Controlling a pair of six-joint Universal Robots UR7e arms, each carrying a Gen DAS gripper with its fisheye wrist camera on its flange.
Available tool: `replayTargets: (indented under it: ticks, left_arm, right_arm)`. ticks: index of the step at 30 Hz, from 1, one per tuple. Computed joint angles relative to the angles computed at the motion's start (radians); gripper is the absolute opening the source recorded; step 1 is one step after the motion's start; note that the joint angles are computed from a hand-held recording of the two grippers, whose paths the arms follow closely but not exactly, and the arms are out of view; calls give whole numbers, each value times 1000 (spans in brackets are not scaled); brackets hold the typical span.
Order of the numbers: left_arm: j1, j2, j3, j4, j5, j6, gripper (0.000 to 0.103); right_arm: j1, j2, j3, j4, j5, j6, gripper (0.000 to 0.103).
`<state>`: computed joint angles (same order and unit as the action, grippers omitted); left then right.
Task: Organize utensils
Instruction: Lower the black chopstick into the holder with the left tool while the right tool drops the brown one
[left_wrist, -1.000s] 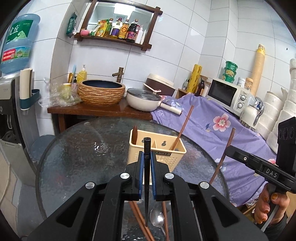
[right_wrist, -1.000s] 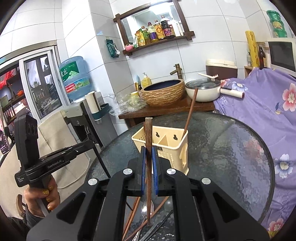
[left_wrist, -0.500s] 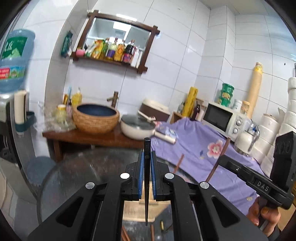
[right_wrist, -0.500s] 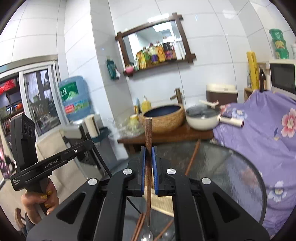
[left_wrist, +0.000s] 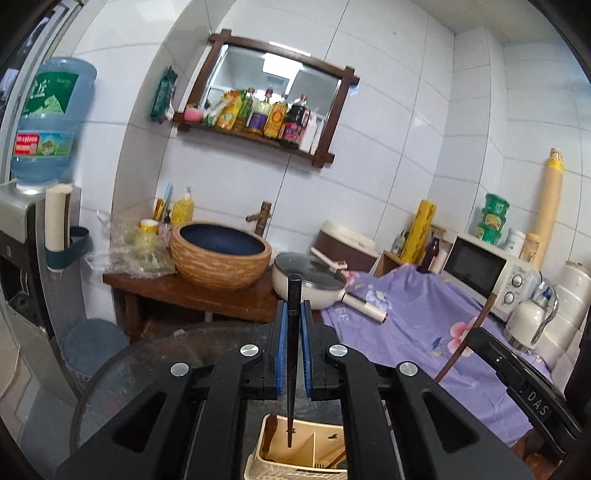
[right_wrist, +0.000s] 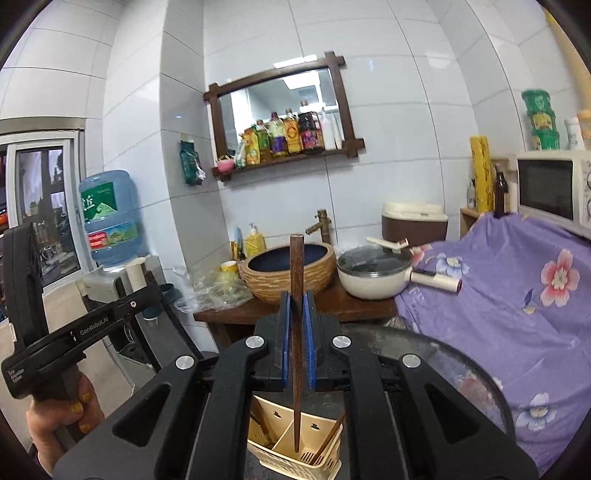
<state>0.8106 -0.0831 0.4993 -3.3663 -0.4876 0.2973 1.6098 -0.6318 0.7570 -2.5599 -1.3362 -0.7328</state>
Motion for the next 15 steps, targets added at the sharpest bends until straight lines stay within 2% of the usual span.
replayTargets:
  ticks: [6, 15]
  left_arm:
    - [42, -30, 112, 97, -12, -157, 7]
    - [72, -45, 186, 188, -27, -268, 7]
  right_arm:
    - [-24, 41, -2, 7, -46, 2, 8]
    - [-41, 60, 15, 3, -81, -9, 8]
